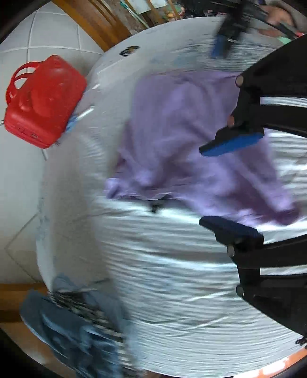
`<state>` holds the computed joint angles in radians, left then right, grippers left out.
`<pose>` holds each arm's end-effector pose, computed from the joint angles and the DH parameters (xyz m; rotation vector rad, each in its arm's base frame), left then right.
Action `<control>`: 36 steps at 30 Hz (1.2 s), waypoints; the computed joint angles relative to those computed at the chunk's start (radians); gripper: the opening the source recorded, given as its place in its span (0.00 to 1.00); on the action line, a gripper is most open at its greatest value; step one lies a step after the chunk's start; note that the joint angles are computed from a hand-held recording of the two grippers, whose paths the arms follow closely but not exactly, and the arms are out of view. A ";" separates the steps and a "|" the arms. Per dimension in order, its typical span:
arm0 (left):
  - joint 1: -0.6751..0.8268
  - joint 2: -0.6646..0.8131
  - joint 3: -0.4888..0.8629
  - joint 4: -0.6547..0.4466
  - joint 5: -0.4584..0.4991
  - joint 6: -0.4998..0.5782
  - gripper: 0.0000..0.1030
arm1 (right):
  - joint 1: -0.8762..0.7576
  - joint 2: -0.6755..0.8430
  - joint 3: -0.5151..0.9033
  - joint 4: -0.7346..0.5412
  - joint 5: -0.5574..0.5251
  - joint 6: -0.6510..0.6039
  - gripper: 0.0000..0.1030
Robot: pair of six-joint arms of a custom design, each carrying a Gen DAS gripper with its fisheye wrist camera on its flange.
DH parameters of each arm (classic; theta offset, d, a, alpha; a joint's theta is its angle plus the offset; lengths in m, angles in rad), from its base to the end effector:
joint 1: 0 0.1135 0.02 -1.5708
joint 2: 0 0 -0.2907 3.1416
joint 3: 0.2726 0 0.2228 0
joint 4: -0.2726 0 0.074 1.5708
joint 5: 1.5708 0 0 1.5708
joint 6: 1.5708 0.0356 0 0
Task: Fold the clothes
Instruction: 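Grasp the folded shirt bundle with both grippers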
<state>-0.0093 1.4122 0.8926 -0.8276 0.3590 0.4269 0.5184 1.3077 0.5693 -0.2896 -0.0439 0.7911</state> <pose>0.2138 -0.0145 0.2414 0.6659 2.7391 -0.4347 0.1730 0.1005 0.2003 0.3497 2.6700 0.5032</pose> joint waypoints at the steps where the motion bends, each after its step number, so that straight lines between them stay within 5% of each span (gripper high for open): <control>1: 0.000 -0.032 -0.046 0.010 -0.004 -0.013 0.53 | -0.031 0.006 0.013 -0.013 -0.006 -0.026 0.72; 8: -0.002 -0.140 -0.276 0.164 -0.082 -0.101 0.53 | -0.164 0.029 0.041 0.000 -0.067 -0.153 0.74; 13: -0.155 -0.181 -0.349 0.267 -0.145 -0.207 0.67 | -0.208 0.143 0.106 0.023 -0.068 -0.246 0.74; 22: -0.338 -0.235 -0.389 0.293 -0.271 -0.300 0.67 | -0.201 0.415 0.240 0.128 -0.066 -0.361 0.78; 23: -0.342 -0.229 -0.383 0.285 -0.281 -0.316 0.59 | -0.184 0.436 0.252 0.129 -0.047 -0.358 0.77; 25: -0.316 -0.232 -0.363 0.254 -0.261 -0.315 0.37 | -0.131 0.444 0.272 0.105 0.040 -0.363 0.55; 26: -0.283 -0.235 -0.355 0.232 -0.240 -0.297 0.33 | -0.111 0.449 0.281 0.090 0.072 -0.368 0.41; 28: -0.258 -0.219 -0.347 0.232 -0.227 -0.275 0.29 | -0.099 0.444 0.272 0.094 0.075 -0.373 0.31; 36: -0.346 -0.191 -0.303 0.201 -0.293 -0.299 0.29 | -0.077 0.454 0.312 0.052 0.127 -0.458 0.26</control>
<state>-0.3549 1.2214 0.5897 -0.6266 0.0658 0.1281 0.4411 1.7616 0.8817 -0.2379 0.0832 0.3331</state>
